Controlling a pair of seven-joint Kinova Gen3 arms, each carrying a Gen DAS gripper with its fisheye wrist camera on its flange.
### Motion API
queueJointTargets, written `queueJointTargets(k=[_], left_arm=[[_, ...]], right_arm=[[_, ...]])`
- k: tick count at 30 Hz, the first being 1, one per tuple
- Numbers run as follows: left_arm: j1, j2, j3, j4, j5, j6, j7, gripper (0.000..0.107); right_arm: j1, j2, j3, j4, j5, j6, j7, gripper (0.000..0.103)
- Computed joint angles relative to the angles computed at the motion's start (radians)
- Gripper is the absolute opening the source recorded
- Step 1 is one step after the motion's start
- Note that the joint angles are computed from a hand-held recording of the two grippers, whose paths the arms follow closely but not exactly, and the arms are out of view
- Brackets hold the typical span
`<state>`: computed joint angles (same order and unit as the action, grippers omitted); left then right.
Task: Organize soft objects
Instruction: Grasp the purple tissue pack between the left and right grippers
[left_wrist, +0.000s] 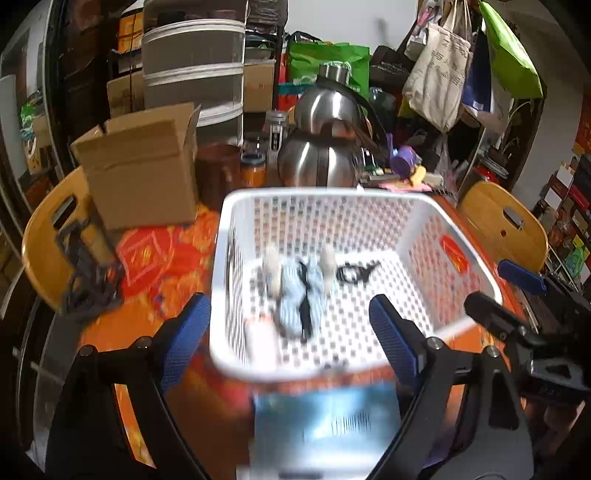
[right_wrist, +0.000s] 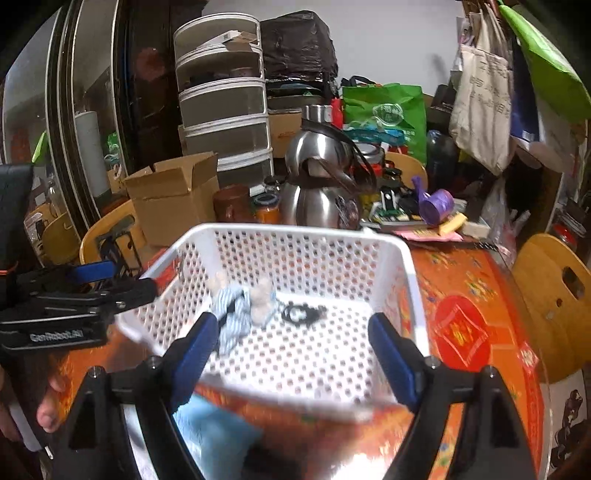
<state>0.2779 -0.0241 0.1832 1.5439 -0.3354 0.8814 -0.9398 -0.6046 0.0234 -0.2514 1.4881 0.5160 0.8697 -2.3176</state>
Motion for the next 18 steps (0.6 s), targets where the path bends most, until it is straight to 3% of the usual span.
queueJointTargets(k=[3, 7, 11, 18], left_arm=[[0.014, -0.078, 0.023, 0.082, 0.006, 0.02, 0.029, 0.086], [0.003, -0.225, 0.102, 0.24, -0.006, -0.009, 0.089, 0.086], [0.006, -0.345, 0.128, 0.376, 0.105, -0.068, 0.105, 0.086], [-0.1, -0.501, 0.369, 0.542, 0.184, -0.152, 0.252, 0.086]], right_arm=[[0.005, -0.07, -0.014, 0.082, -0.043, -0.019, -0.006, 0.083], [0.029, -0.187, -0.08, 0.225, -0.077, -0.027, -0.033, 0.083], [0.076, -0.337, -0.201, 0.379, -0.062, -0.011, -0.156, 0.083], [0.139, -0.544, -0.316, 0.569, -0.203, -0.041, -0.239, 0.083]])
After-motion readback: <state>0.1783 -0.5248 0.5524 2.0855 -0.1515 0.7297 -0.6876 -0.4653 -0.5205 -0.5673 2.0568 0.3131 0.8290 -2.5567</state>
